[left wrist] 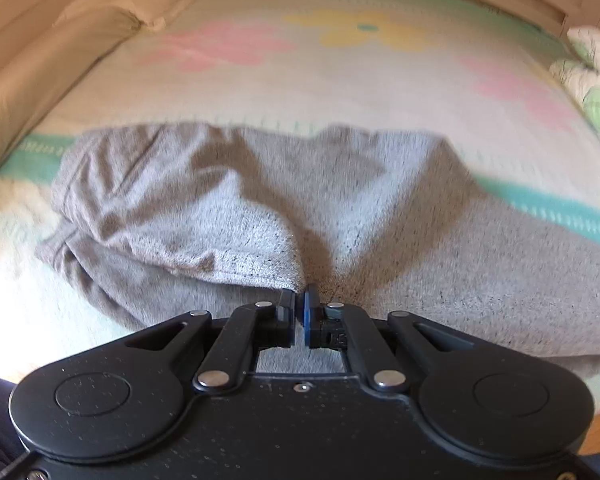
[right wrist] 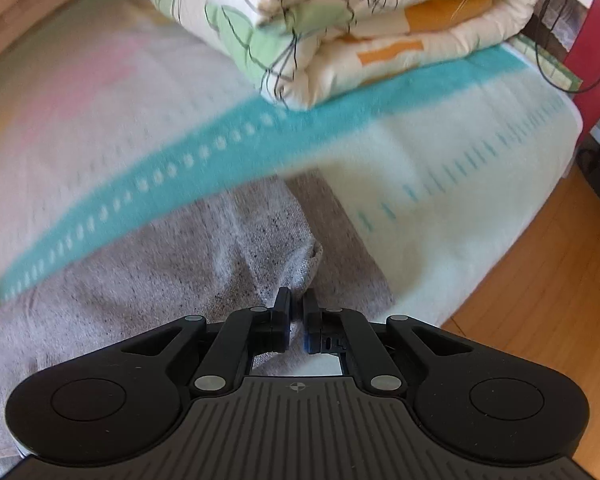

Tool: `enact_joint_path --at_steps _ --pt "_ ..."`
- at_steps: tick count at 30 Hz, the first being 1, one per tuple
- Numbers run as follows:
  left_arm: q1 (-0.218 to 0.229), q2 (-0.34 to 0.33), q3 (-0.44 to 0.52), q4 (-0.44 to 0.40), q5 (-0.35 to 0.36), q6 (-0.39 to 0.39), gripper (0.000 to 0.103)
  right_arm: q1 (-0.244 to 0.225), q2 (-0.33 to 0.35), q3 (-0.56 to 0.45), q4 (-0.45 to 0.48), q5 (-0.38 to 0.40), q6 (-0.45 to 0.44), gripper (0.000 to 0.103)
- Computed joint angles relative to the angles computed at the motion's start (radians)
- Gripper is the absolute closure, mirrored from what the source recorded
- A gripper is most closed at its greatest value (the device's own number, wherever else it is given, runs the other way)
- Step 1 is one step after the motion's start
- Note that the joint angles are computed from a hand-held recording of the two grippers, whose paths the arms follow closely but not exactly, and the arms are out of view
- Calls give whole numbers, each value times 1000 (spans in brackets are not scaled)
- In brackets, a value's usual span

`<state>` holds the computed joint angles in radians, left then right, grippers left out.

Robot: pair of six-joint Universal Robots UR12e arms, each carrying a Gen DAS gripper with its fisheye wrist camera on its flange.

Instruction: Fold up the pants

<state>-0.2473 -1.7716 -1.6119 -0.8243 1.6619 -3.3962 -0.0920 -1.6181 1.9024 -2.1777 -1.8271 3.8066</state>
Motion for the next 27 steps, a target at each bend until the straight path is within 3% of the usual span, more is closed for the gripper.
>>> enact_joint_path --at_steps 3,7,10,12,14,17,19,27 --pt "-4 -14 12 -42 -1 7 98 2 -16 18 -51 0 18 97" --pt "-13 -1 -7 35 21 16 98 1 -49 52 -124 -7 56 97" --pt "-22 2 -17 69 54 52 98 -13 -30 21 15 41 7 97" --pt "-24 -8 -4 16 59 65 98 -3 4 -13 118 32 -46 97" --pt "-25 -19 11 -45 49 68 98 9 14 -24 138 -5 -47 96" --pt "-26 -25 16 -62 46 66 98 8 -9 -4 56 -45 25 91" --pt "-27 -24 13 -50 49 67 98 4 -22 11 -13 -79 28 91" --pt "-34 -33 16 -80 66 82 98 -82 -1 31 -167 23 -103 85"
